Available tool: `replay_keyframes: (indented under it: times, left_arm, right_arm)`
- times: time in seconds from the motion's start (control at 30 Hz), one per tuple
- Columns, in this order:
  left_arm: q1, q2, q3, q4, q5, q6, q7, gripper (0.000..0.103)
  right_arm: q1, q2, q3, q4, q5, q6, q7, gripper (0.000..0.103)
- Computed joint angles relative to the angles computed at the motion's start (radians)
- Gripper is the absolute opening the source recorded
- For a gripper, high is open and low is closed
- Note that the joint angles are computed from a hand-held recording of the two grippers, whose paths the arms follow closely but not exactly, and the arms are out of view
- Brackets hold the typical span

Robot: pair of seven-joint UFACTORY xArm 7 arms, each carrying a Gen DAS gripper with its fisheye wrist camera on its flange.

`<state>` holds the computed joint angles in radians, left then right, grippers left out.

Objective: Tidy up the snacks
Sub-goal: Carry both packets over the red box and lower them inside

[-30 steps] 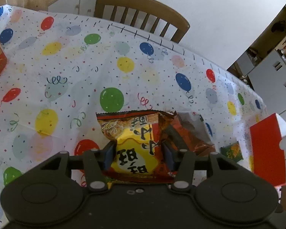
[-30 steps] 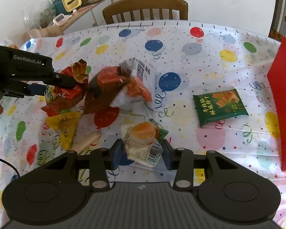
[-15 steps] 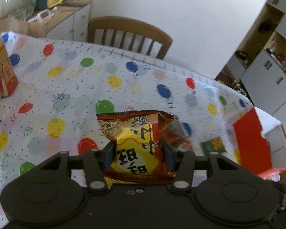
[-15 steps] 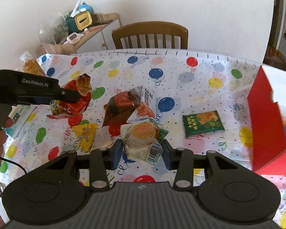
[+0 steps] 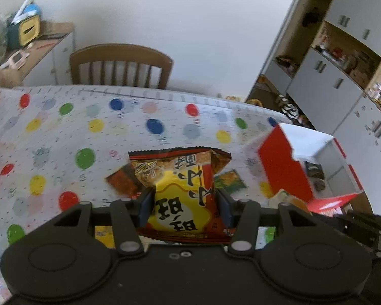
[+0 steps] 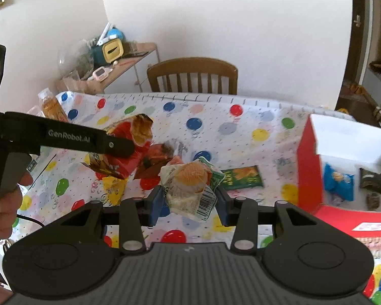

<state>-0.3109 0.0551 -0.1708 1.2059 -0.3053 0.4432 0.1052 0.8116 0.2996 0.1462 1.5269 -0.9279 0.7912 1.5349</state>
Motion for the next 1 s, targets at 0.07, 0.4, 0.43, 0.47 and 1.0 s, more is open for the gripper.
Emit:
replay_keyframes:
  times: [0.07,0.4,0.43,0.47,1.0]
  left_arm:
    - [-0.014,-0.001,-0.011,0.005,0.015,-0.003,-0.005,0.05]
    - [-0.107,0.034,-0.049,0.068,0.172,0.003,-0.121,0.05]
    - [-0.118,0.039,-0.052,0.075,0.191,0.003,-0.137,0.05]
    - [-0.13,0.047,-0.056,0.087,0.207,0.003,-0.151,0.05]
    - [-0.337,0.303,-0.026,0.415,0.489,0.124,-0.389,0.051]
  right_arm:
    - [-0.001,-0.046,-0.002,-0.051,-0.019,0.005,0.025,0.043]
    - [-0.123,-0.271,0.08,-0.295,-0.058,0.015,0.091,0.043]
    - [-0.139,-0.294,0.089,-0.32,-0.058,0.014,0.094,0.043]
    - [-0.154,-0.312,0.098,-0.34,-0.057,0.013,0.096,0.043]
    - [-0.397,-0.623,0.14,-0.689,0.045,-0.139,-0.012,0.043]
